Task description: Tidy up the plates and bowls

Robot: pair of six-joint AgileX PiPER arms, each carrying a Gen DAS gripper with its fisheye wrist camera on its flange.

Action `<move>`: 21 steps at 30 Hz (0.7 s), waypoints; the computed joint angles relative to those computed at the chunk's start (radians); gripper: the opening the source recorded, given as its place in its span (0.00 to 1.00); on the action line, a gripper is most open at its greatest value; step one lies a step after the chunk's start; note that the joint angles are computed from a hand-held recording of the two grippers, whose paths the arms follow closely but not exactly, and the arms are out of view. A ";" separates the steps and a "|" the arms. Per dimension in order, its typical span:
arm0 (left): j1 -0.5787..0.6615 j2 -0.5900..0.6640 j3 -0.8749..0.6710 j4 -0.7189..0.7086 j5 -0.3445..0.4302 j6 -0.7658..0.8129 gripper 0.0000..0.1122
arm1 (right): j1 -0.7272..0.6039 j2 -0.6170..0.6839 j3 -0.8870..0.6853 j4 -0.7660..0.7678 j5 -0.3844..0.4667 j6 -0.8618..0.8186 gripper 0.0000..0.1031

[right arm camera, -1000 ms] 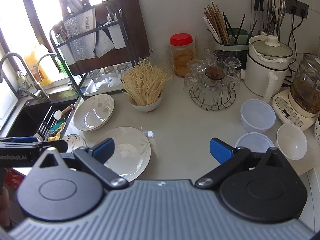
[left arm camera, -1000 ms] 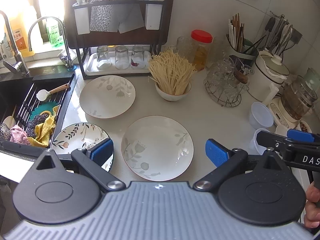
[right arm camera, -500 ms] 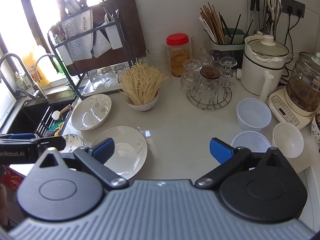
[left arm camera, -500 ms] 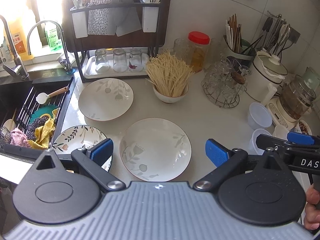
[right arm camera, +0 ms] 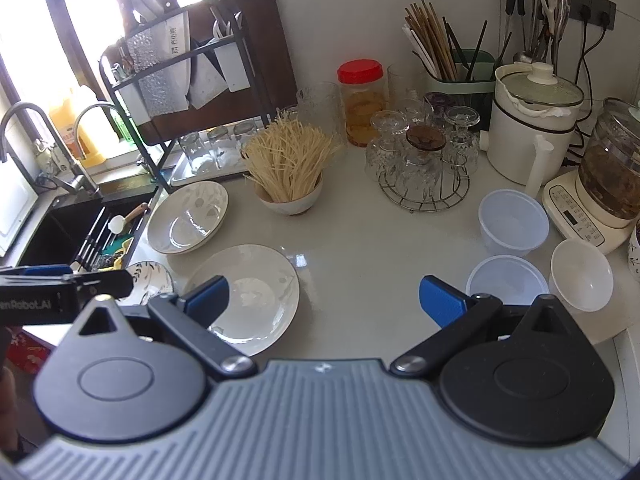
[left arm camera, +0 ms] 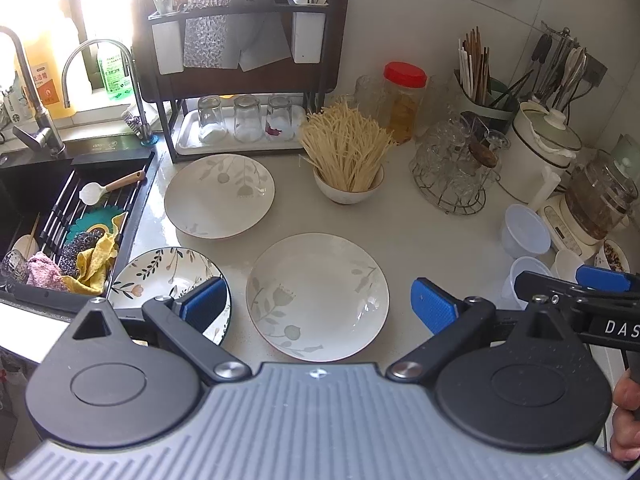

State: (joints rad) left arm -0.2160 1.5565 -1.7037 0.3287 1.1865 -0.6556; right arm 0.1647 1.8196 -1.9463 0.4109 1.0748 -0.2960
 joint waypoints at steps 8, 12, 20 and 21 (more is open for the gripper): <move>0.008 0.000 -0.006 0.004 0.014 -0.002 0.89 | -0.008 -0.006 0.006 0.018 -0.007 -0.021 1.00; -0.002 0.005 -0.018 0.012 0.021 -0.003 0.89 | -0.012 -0.002 -0.003 0.018 0.001 -0.015 1.00; -0.013 0.004 -0.022 0.026 0.024 -0.015 0.89 | -0.018 -0.001 -0.004 0.034 0.000 -0.016 1.00; -0.016 0.006 -0.024 0.031 0.028 -0.018 0.89 | -0.019 -0.003 0.000 0.035 -0.003 -0.016 1.00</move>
